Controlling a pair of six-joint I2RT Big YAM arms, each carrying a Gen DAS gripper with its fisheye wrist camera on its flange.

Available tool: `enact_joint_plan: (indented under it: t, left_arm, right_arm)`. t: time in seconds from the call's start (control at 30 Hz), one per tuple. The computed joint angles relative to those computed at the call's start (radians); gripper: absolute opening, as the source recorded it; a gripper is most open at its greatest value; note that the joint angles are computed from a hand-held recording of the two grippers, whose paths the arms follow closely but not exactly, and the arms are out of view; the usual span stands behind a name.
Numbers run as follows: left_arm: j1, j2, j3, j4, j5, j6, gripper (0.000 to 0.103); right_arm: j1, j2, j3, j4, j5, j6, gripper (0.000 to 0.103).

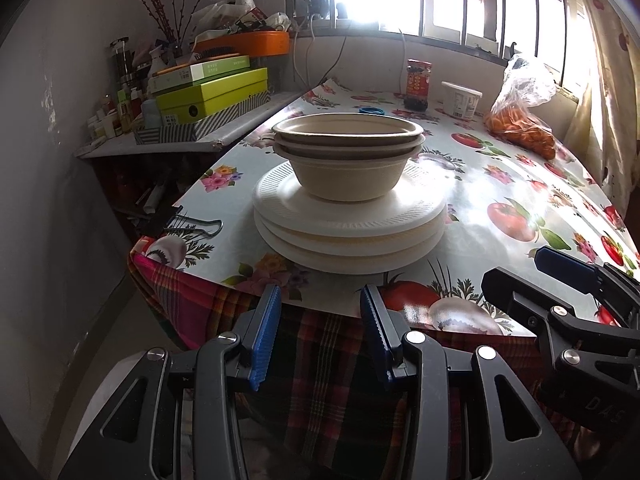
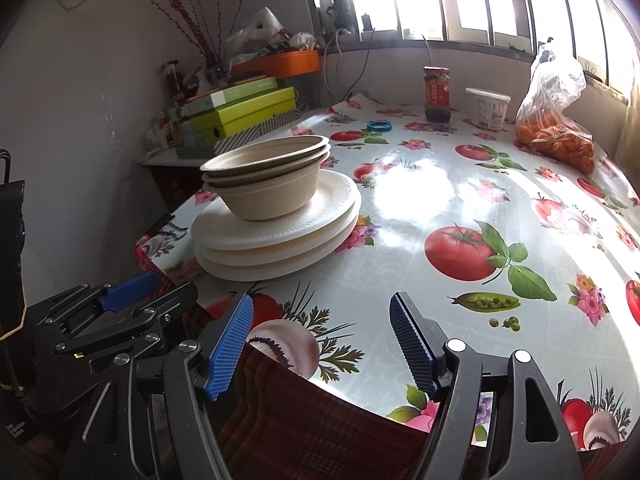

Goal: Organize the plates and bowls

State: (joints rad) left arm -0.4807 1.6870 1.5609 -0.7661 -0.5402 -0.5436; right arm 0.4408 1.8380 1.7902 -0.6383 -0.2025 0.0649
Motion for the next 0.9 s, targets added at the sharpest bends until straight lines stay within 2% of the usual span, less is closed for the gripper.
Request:
enact_joint_plan:
  t: [0.9]
  left_arm:
    - [0.001, 0.007, 0.01, -0.009, -0.011, 0.003, 0.042]
  right_arm:
    - [0.002, -0.008, -0.013, 0.021, 0.017, -0.005, 0.072]
